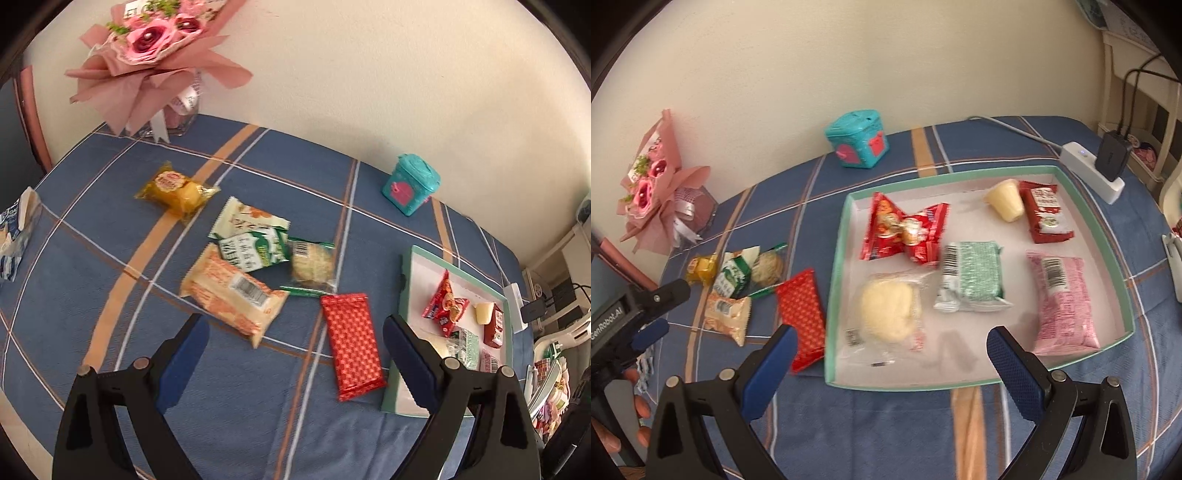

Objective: Organize snacks
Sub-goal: 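Move both open tools back over the remaining snacks, then grasp the orange-white bread pack with the left tool while the right tool grasps the red patterned wrapper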

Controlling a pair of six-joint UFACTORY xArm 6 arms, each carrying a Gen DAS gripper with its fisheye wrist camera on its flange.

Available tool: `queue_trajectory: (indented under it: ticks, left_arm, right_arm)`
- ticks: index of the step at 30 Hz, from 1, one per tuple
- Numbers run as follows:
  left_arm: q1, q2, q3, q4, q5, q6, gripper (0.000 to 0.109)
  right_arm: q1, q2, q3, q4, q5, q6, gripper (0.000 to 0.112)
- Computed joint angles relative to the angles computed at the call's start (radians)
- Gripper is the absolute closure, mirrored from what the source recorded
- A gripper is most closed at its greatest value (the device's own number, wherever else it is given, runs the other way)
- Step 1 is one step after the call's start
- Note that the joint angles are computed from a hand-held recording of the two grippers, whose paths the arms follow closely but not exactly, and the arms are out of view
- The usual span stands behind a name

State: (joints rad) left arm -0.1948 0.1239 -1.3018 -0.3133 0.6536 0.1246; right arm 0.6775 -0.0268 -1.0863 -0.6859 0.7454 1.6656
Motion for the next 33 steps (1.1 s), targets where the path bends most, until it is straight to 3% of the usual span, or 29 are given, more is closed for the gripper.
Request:
queue_trajectory:
  ticks: [6, 9, 16, 20, 22, 33]
  left_arm:
    - [0.083, 0.007, -0.006, 0.099, -0.035, -0.098, 0.013]
    - [0.124, 0.036, -0.033, 0.136, -0.018, -0.152, 0.013]
    - [0.158, 0.119, -0.120, 0.076, 0.036, -0.136, 0.013]
    - [0.148, 0.170, -0.178, 0.015, 0.066, -0.098, 0.017]
    - [0.138, 0.202, -0.214, 0.010, 0.085, -0.090, 0.025]
    - [0.104, 0.377, -0.382, -0.063, 0.206, -0.087, 0.033]
  right_arm:
    - [0.013, 0.137, -0.139, 0.014, -0.085, -0.079, 0.009]
    - [0.027, 0.214, -0.233, 0.035, -0.066, -0.152, 0.009]
    - [0.025, 0.338, -0.377, 0.113, -0.068, -0.298, 0.010]
    - [0.014, 0.401, -0.455, 0.176, -0.056, -0.387, 0.025]
    - [0.002, 0.432, -0.485, 0.220, -0.065, -0.428, 0.029]
    - [-0.025, 0.603, -0.680, 0.353, 0.071, -0.596, 0.057]
